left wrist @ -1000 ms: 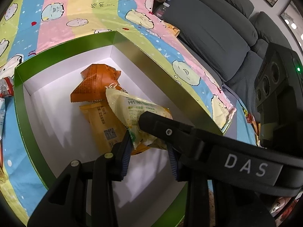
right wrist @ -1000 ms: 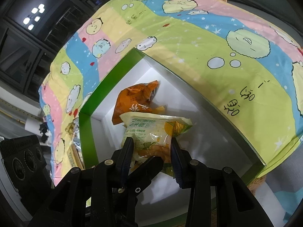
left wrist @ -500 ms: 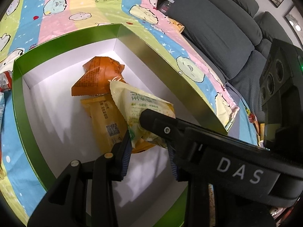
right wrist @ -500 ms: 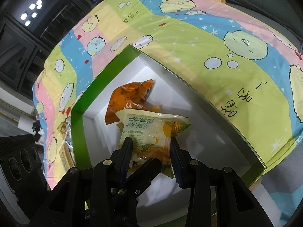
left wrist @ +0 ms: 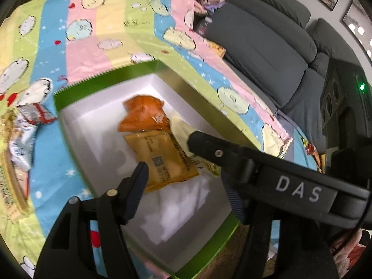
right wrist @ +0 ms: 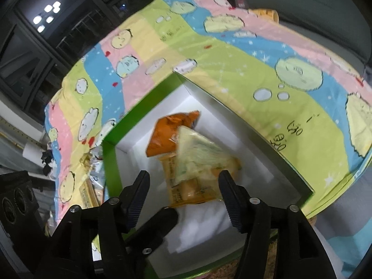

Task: Organize snacks
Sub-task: 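Open the right gripper and withdraw it from the box, then move the right gripper to the SODA CRACKER pack and grasp it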

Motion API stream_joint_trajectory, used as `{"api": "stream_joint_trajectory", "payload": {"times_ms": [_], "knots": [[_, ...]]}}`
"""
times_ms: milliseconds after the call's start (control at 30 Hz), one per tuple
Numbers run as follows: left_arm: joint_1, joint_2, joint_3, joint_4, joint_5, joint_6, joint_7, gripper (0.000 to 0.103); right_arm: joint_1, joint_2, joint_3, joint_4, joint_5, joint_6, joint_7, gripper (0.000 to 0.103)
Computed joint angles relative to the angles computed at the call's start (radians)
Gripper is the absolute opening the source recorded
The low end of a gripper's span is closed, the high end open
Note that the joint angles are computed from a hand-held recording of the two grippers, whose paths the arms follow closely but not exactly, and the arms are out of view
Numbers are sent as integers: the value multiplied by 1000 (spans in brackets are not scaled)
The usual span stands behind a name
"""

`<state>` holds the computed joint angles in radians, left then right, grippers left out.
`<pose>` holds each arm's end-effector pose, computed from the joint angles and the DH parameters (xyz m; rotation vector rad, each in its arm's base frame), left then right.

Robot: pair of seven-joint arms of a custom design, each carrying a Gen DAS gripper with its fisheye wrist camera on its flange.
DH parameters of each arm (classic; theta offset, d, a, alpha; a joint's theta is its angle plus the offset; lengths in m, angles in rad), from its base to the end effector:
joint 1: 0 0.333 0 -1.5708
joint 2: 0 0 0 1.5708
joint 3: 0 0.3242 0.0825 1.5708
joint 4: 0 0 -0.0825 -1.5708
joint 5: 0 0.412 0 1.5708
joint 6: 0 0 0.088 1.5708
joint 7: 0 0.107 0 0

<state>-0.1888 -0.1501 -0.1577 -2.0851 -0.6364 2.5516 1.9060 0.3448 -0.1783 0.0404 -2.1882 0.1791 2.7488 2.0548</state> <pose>0.5474 -0.1936 0.5564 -1.7314 2.2611 -1.1365 0.5291 0.2080 0.5458 -1.4875 1.8871 -0.1778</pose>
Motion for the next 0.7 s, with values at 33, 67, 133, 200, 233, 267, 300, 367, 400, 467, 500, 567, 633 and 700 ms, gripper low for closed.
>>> {"api": "stream_joint_trajectory", "payload": {"times_ms": [33, 67, 133, 200, 233, 267, 300, 367, 400, 467, 500, 567, 633, 700], "knots": [[1, -15, 4, -12, -10, 9, 6, 71, -5, -2, 8, 2, -20, 2, 17, 67], [3, -27, 5, -22, -8, 18, 4, 75, -11, -8, 18, 1, -49, 9, 38, 70], [8, -62, 18, -50, -19, 38, 9, 80, -14, -18, 30, 2, -92, 16, 67, 71], [16, -96, 30, -78, -24, 52, 5, 81, -10, -22, 38, 8, -123, 22, 82, 73], [19, -108, 36, -88, -25, 62, 1, 82, -8, -22, 40, 9, -134, 26, 88, 73], [22, -122, 42, -100, -28, 71, -2, 84, -7, -21, 47, 17, -155, 26, 99, 73], [31, -143, 48, -118, -22, 86, -13, 85, -5, -20, 51, 24, -173, 24, 108, 73], [46, -165, 52, -139, 0, 108, -40, 86, 3, -11, 62, 43, -205, 20, 117, 74], [62, -184, 52, -159, 23, 128, -61, 88, 9, -5, 63, 51, -211, 21, 115, 76], [85, -210, 54, -186, 62, 154, -100, 91, 27, 9, 66, 71, -213, 27, 99, 82], [98, -223, 55, -201, 81, 167, -124, 91, 33, 16, 67, 79, -214, 27, 91, 83], [109, -250, 83, -230, 80, 180, -142, 92, 45, 35, 75, 105, -225, 20, 81, 84], [125, -275, 100, -256, 84, 189, -166, 97, 55, 56, 84, 133, -235, 13, 75, 84], [162, -290, 104, -280, 109, 208, -210, 99, 69, 76, 88, 156, -223, 14, 54, 84]]}}
